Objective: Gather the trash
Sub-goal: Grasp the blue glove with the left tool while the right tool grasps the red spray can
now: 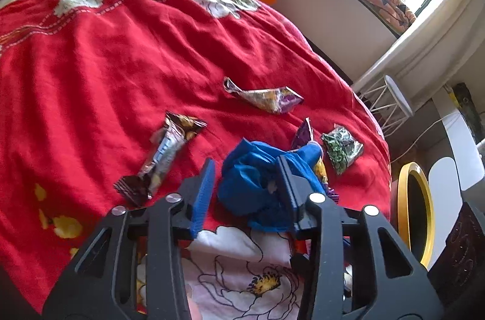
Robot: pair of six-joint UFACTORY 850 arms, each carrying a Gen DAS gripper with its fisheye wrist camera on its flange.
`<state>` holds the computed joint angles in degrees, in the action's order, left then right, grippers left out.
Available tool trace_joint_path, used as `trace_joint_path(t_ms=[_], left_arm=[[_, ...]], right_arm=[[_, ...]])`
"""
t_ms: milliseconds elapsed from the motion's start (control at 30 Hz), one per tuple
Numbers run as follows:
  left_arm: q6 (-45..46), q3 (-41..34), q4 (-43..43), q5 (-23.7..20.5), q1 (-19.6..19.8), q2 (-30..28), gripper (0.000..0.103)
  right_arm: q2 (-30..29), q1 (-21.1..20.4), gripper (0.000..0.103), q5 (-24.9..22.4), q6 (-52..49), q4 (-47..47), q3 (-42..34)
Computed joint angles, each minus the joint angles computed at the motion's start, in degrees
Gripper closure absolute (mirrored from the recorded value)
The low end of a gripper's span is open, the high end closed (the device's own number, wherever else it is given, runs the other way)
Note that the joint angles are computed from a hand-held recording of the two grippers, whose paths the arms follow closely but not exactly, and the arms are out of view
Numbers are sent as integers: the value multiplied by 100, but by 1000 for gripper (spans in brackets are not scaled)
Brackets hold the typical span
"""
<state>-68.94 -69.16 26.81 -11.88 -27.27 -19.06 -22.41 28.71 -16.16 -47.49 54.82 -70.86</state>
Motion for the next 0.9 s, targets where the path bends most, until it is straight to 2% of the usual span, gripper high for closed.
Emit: trace_joint_path(t_ms=[267,367,500,733,900], left_arm=[[1164,181,-1253,369,12,2,86],[999,302,-1139,475,-9,78,92],[-257,519,21,520,-82,259,97],[-2550,779,2246,341,-262,552,99],[-3254,932,3007,160,-371,759,99]], right_arm=[[198,-203,68,-176,-230,432,228],[293,-243,69,-146,-169,393,335],[407,-299,69,-122,-106,336,462],[599,-369,69,-85,-186,345,681],[732,-368,69,-73,-334,439,795]])
